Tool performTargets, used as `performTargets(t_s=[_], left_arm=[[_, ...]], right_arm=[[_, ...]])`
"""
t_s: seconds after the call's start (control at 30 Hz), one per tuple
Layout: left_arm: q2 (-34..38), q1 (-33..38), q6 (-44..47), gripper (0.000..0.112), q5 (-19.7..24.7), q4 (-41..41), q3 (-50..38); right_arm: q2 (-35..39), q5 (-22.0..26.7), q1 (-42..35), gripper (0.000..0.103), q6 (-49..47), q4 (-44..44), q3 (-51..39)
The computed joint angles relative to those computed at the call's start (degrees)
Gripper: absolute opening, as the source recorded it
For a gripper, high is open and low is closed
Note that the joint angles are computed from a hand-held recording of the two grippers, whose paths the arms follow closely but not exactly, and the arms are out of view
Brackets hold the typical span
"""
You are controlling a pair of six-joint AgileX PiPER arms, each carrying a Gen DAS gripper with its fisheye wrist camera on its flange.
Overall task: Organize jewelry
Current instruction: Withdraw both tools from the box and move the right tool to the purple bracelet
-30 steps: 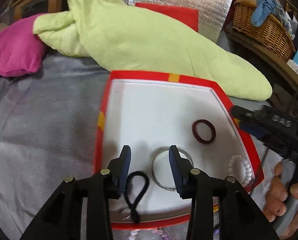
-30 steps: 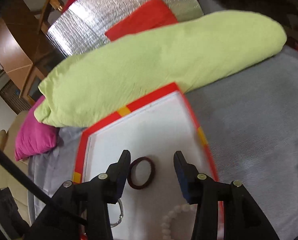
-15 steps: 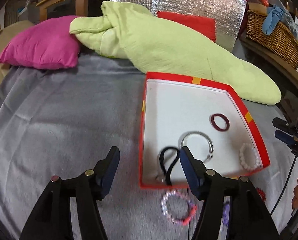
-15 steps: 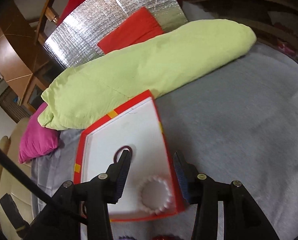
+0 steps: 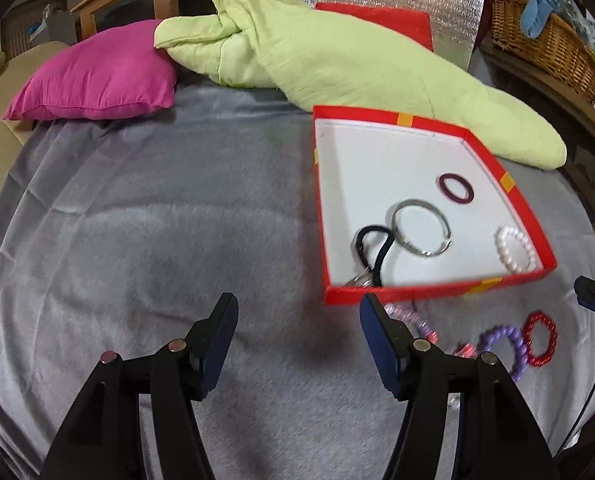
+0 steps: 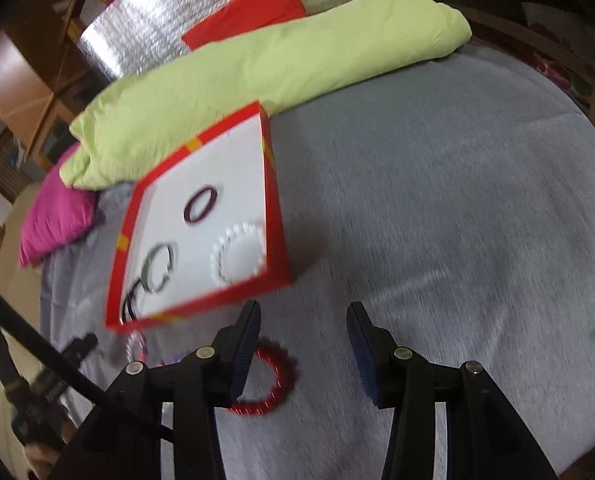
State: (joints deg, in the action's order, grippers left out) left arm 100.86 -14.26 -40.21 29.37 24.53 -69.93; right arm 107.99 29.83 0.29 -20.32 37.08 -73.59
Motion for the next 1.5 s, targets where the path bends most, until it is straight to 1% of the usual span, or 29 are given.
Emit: performTargets(t_s=[0.13,0.2,0.33,0.4,0.53,0.6,0.67,0.73,0.8,0.87,0.9,1.03,1.13,1.17,1.27,1.43,1.5], left_arm=[[-0.47,0.85,4.95,0.064,0.23,-4.93,0.48],[-0.30,1.00,6.56,0.064,0.60,-6.40,0.30],[0.23,0.79,6.28,0.064,1.57,-5.25,0.04],[0.64,0.93,6.54,0.064,1.92,-5.60,-0.40],[0.24,0.90,9.39,0.064,1.26,-7.98,-0.03],[0.02,0.11,9.93,0.064,1.25,-7.42,0.05],[0.03,-0.66,10.79,0.064,1.29,-6.89,0.04],[-0.13,-1.63,12.30,0.064,1.31,-7.04,0.07],[-0.15,-2.59,13.59,0.064,1.25,-7.05,0.03],[0.28,-3.27,14.35,0.064,1.67,-6.71,-0.54],[0.58,-3.66,14.58,0.064,1.98,-6.49,-0.85],[1.34,-4.31,14.76,0.064,2.97,-5.70,-1.55],[1.20,-4.36,15.81,0.064,2.92,-6.54,-1.12],[0.98,-4.37,16.54,0.064,2.73,-7.12,-0.80],[0.16,-4.55,18.73,0.064,2.14,-8.47,0.08],[0.32,-5.90,20.30,0.064,2.45,-8.70,0.08],[0.26,-6.33,22.50,0.064,2.38,-10.25,0.23]], right_arm=[[0.92,0.80,0.74,0.049,0.48,-2.10,-0.92],[2.09,2.01,1.28,0.049,1.77,-3.32,-2.33],[3.65,3.07,3.41,0.049,5.67,-8.07,-4.56],[3.89,3.50,4.05,0.049,5.52,-8.70,-5.06],[3.68,4.06,4.15,0.049,3.01,-6.93,-5.03],[3.39,4.24,4.15,0.049,0.63,-5.13,-4.70],[3.14,4.87,4.02,0.048,-3.78,-1.70,-4.37],[2.54,4.92,3.94,0.040,-8.58,1.91,-3.58],[2.20,4.69,4.40,0.037,-12.14,4.10,-3.12],[2.44,5.73,4.49,0.034,-15.27,6.66,-3.19],[2.84,6.56,4.71,0.030,-16.31,7.39,-3.58],[4.59,7.89,6.60,0.029,-15.46,4.36,-5.48],[4.94,6.24,7.37,0.029,-9.80,-1.02,-5.87],[5.18,6.93,6.75,0.029,-9.53,-0.73,-6.16],[5.13,8.65,5.14,0.029,-13.29,3.37,-5.93],[5.13,9.41,6.29,0.029,-15.72,4.61,-6.05],[5.41,10.36,6.25,0.029,-17.10,6.46,-6.31]])
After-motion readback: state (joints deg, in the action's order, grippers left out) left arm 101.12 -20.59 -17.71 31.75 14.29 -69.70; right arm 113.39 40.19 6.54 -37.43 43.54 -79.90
